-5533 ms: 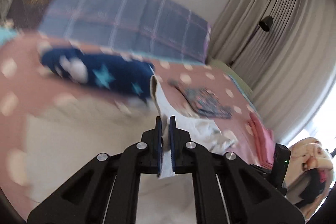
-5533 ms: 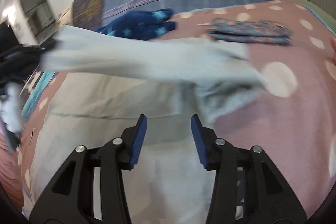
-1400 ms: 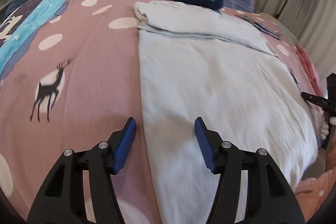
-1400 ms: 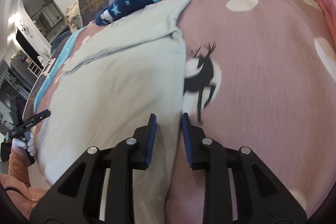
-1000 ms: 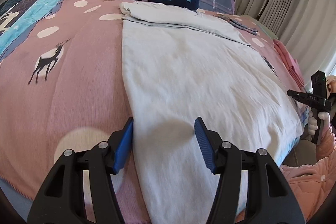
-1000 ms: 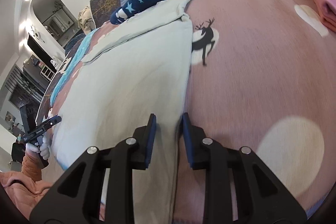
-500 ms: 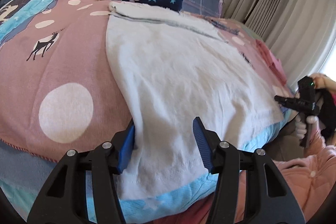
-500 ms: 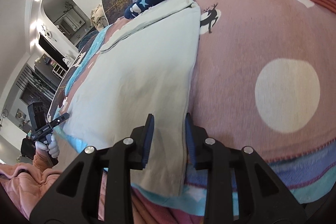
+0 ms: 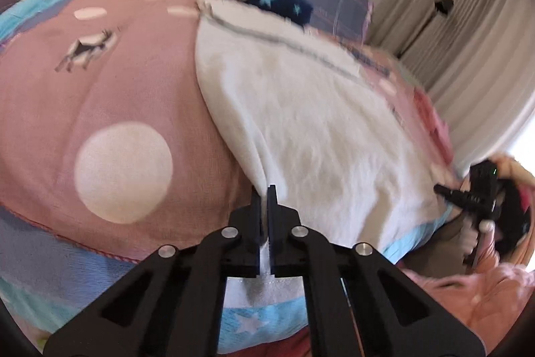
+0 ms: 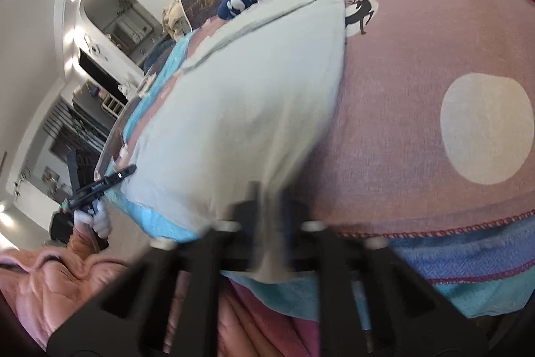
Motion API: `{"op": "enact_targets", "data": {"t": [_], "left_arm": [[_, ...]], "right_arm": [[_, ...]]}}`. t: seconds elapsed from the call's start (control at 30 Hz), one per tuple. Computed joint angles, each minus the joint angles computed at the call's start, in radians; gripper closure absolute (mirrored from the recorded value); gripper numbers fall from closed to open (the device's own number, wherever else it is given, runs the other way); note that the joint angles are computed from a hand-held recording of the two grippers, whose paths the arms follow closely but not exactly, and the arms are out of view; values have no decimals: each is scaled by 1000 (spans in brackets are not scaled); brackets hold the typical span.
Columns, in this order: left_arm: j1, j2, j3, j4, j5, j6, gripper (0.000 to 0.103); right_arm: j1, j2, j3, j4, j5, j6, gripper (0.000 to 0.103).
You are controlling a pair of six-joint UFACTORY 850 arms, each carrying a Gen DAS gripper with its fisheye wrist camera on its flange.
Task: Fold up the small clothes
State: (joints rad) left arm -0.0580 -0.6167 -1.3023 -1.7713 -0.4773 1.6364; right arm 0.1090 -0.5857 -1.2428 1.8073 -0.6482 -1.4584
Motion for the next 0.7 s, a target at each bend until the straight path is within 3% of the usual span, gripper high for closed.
{"op": "enact_targets", "data": {"t": [0.17,0.3,0.47,0.53,0.57,0.7], "left_arm": [[11,110,76,-279,-93,274,101],[-12,174,102,-432,-94,445,101],[-20,288,201,-588,-173,594,101],[-23,318,222,-639,-186,664,101],[-29,325,226,-693,-176,727,101],[-46,257,142,-822,-93,825,103]], "right_arm": [[-35,57,38,200,-145,-139,101],[-40,120,60,303,-165,-230,101],[-38,252,170,442,-221,-394,101],[-29,305,210,518,-192,-497,101],[-17,320,210,563,-130,-559,101],[-5,238,108,582,27,-537,101]]}}
